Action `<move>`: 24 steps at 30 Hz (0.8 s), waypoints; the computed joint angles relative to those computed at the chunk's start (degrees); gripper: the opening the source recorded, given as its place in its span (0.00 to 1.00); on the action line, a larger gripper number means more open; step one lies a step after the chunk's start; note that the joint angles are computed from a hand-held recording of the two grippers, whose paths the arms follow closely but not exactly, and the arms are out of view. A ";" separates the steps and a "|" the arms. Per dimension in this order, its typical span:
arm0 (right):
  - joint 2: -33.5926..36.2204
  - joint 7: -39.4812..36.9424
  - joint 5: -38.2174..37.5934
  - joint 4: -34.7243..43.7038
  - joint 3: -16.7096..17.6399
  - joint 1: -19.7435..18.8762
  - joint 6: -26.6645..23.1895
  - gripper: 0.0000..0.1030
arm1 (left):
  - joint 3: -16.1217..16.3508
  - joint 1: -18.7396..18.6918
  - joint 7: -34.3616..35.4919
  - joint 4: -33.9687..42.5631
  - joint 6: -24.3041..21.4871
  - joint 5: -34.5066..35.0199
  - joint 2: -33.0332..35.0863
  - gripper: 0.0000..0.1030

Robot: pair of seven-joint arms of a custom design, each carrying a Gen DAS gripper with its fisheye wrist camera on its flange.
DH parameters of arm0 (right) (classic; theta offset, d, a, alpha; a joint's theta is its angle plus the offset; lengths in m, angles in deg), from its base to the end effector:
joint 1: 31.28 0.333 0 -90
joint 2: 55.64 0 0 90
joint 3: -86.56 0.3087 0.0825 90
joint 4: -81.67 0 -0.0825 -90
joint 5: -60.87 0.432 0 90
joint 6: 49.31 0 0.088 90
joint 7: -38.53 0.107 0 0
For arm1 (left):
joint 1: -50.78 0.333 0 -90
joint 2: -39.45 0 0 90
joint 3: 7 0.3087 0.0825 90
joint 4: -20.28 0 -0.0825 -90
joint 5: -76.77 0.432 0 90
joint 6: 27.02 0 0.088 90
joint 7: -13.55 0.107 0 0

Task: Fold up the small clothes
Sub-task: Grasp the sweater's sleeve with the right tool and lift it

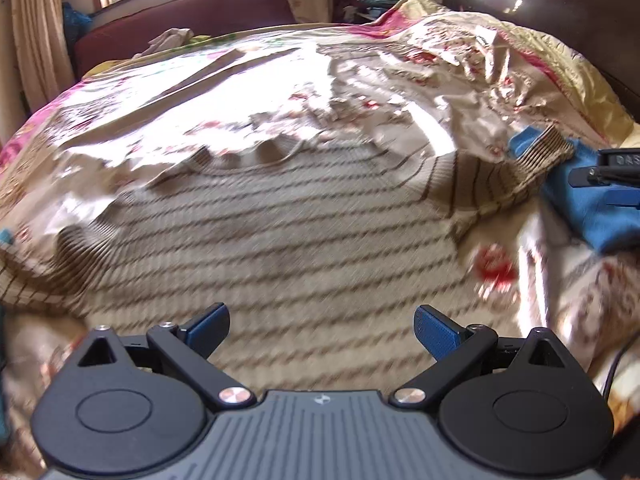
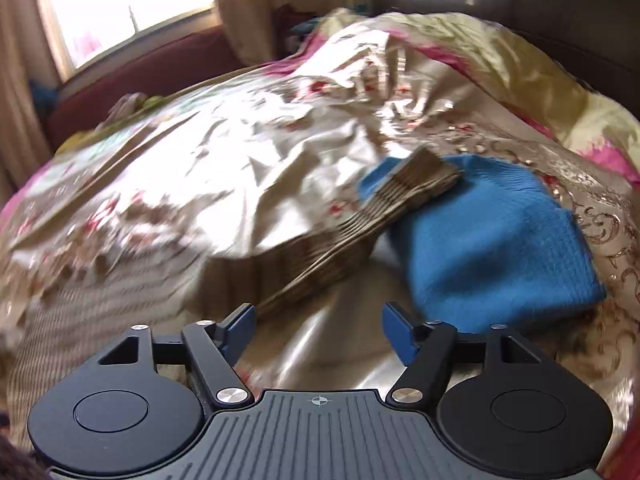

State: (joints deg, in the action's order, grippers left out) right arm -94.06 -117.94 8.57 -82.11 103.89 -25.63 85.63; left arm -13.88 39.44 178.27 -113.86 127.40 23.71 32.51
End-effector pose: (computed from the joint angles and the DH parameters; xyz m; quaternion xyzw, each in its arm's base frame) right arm 0.3619 0.1192 0.3500 -0.2614 0.8704 -0.3728 0.1872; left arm 0.5380 -0.1495 0.3884 -0.3227 0.8801 -0.3253 0.1243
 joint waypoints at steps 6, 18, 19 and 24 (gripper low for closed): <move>-3.11 9.33 -8.88 -5.12 -4.25 -13.22 11.52 0.62 | -3.08 -1.71 -3.48 4.35 2.01 0.02 4.97 1.00; 5.98 24.82 -24.70 -1.67 -8.88 -24.90 22.61 0.24 | -6.05 -0.25 -10.58 6.20 1.09 7.54 8.93 1.00; 6.22 25.72 -26.15 -1.39 -9.66 -24.95 23.47 0.14 | -6.03 -0.08 -10.22 6.03 0.93 7.36 8.68 1.00; 5.74 24.57 -29.26 0.39 -10.68 -21.73 22.43 0.12 | -4.91 1.04 -8.48 5.56 -0.42 5.13 7.58 1.00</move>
